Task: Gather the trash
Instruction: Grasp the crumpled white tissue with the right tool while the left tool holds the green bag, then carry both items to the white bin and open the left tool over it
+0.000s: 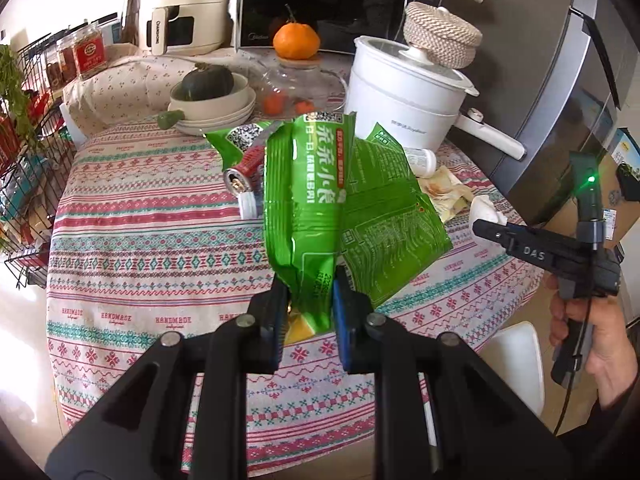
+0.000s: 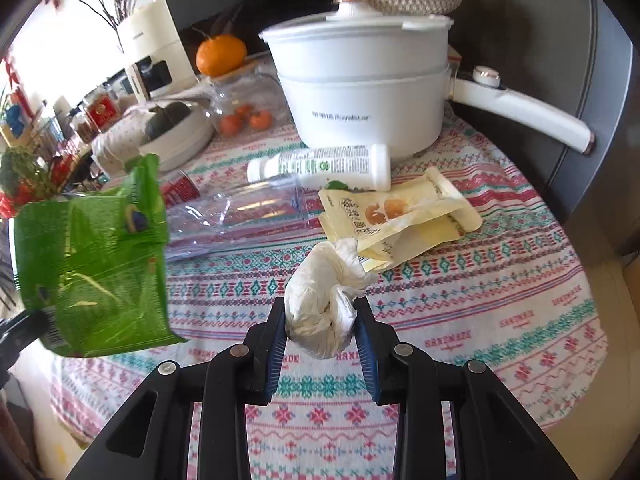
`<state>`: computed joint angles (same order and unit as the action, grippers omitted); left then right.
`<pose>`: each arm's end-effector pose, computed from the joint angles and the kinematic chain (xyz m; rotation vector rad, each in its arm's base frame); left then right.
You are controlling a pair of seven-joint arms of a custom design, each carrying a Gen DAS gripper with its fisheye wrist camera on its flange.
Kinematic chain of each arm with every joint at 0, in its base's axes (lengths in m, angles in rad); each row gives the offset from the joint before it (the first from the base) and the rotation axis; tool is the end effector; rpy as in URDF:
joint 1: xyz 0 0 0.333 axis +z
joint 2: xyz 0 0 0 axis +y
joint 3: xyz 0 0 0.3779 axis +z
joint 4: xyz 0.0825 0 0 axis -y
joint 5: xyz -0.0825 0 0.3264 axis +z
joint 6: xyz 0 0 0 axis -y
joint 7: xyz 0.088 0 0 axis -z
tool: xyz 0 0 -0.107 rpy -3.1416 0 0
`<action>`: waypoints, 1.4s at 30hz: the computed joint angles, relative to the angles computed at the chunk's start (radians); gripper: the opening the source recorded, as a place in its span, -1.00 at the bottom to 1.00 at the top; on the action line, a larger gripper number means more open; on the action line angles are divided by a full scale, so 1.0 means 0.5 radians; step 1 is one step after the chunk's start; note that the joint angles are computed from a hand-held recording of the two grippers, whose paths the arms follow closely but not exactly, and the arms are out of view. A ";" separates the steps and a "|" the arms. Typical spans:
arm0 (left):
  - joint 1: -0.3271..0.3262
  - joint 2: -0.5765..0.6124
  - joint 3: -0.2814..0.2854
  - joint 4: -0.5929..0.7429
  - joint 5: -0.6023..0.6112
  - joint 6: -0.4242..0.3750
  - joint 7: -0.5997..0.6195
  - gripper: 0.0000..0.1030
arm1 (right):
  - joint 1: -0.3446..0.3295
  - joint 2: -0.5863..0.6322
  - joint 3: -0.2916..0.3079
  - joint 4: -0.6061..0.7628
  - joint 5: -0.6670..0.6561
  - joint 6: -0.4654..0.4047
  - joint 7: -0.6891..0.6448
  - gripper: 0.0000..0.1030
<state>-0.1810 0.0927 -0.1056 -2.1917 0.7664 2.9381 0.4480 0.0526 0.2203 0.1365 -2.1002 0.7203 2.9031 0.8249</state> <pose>0.5068 -0.1940 0.5060 -1.9629 1.7118 -0.7893 0.5782 0.0641 0.4697 -1.9986 1.5239 -0.3701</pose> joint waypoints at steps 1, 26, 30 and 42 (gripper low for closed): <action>-0.007 -0.001 -0.002 0.004 0.015 0.008 -0.005 -0.57 | -0.035 -0.040 0.025 -0.027 0.062 -0.007 -0.071 -0.36; -0.271 0.108 -0.161 0.089 -0.168 -0.033 0.594 -0.56 | -0.053 -0.652 -0.503 -0.514 -0.032 -0.332 -0.229 -0.34; -0.364 0.177 -0.178 0.129 -0.213 -0.094 0.763 -0.56 | -0.094 -0.683 -0.554 -0.592 -0.089 -0.345 -0.242 -0.34; -0.660 0.485 -0.198 0.434 -0.317 -0.451 1.217 -0.55 | -0.252 -0.646 -0.640 -0.695 -0.235 -0.385 -0.272 -0.33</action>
<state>-0.5109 0.3350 -0.2048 -1.9745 0.6078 2.7124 1.0562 -0.0735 -0.1029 -0.1837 -2.4475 0.6027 2.7107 0.6891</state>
